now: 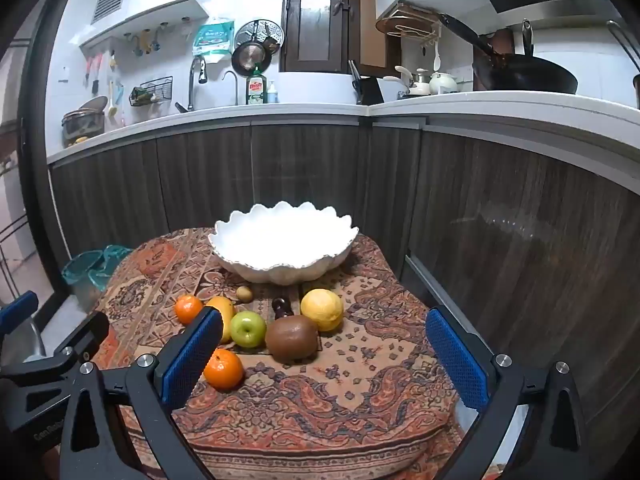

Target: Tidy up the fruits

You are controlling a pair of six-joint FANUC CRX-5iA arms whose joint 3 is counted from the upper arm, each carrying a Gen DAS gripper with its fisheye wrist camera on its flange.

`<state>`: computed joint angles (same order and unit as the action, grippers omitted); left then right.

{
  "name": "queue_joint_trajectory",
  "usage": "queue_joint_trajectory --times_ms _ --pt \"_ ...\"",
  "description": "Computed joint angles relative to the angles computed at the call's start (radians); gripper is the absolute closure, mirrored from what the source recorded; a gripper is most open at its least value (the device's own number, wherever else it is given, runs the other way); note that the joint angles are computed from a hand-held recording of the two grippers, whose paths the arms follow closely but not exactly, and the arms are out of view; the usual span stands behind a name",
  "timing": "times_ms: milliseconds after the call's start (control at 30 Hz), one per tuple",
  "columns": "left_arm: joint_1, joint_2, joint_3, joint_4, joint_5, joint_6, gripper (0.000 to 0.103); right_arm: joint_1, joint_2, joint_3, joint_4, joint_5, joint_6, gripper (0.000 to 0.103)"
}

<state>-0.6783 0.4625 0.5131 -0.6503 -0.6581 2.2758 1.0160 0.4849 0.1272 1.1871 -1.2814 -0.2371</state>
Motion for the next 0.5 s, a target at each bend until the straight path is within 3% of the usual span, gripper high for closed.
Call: queue_joint_trajectory --times_ms 500 --pt "0.009 -0.003 -0.008 0.015 0.010 -0.010 0.000 0.001 0.010 0.008 0.013 -0.011 -0.002 0.000"
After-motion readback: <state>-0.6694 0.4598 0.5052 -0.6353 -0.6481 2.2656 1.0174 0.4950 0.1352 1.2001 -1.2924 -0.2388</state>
